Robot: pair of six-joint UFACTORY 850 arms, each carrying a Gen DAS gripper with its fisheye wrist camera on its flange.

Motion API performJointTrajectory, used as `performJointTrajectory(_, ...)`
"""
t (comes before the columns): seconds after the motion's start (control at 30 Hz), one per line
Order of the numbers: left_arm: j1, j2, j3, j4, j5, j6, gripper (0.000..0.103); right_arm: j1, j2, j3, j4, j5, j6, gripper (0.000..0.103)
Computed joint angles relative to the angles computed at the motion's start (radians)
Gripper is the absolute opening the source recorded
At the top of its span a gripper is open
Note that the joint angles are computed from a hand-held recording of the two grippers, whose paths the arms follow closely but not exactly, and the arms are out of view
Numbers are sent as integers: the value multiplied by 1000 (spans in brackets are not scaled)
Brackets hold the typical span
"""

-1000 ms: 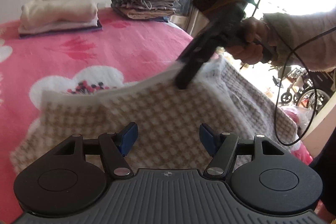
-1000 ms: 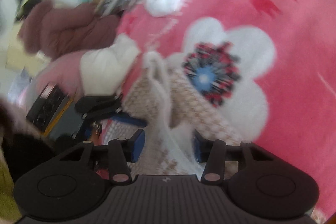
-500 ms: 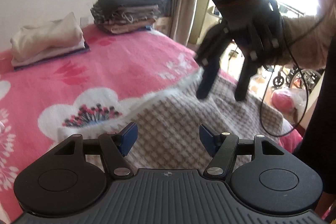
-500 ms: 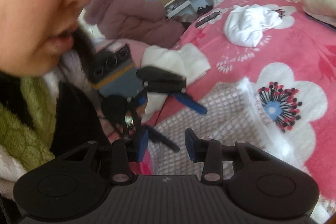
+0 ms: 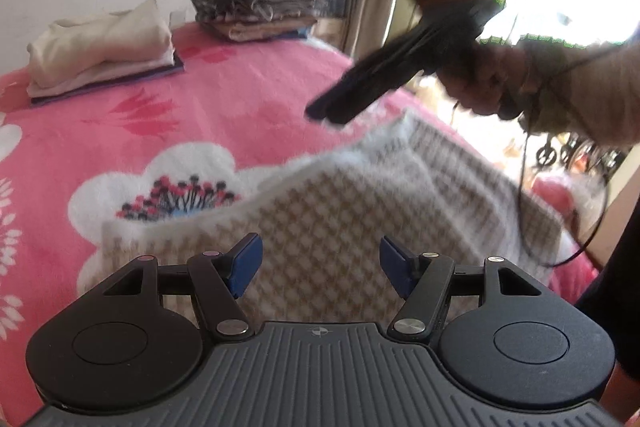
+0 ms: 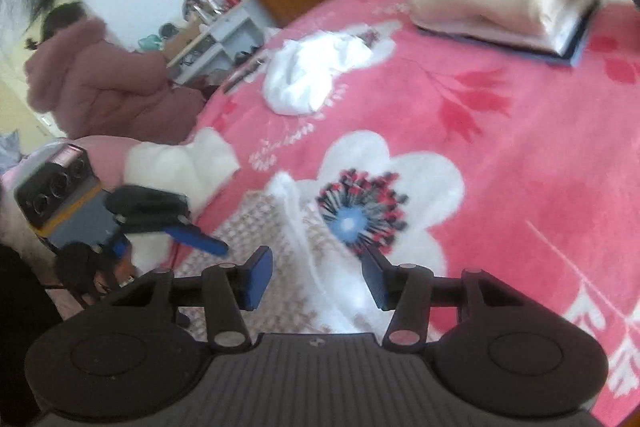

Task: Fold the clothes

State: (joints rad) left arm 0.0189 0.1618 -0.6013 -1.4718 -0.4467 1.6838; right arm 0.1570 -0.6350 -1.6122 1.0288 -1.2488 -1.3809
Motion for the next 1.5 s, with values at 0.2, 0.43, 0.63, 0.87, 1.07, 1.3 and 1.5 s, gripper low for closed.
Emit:
performJointTrajectory(0.2,-16,-23,18,-5,111,-107,64,21,55,74,-78,-37,-145,26)
performJointTrajectory(0.43,33,39,65,100,154,-311,64,31,83,176,-38,188,-40,15)
performJointTrajectory(0.63,112,116,117,-28,198,-243,64,-122,160,235,-39,47,188,28)
performJointTrajectory(0.87,140,21,80,-292,168,-11,62,-266,358,484,70,334,321,48)
performJointTrajectory(1.07,161,-46,49,-238,141,-88,42,-290,367,564,196,505,312,48)
performJointTrajectory(1.3,142,-37,61,-309,161,-15,34,-240,324,517,302,492,87,48)
performJointTrajectory(1.5,105,-15,88,-563,197,235,9,-203,310,515,241,519,7,33)
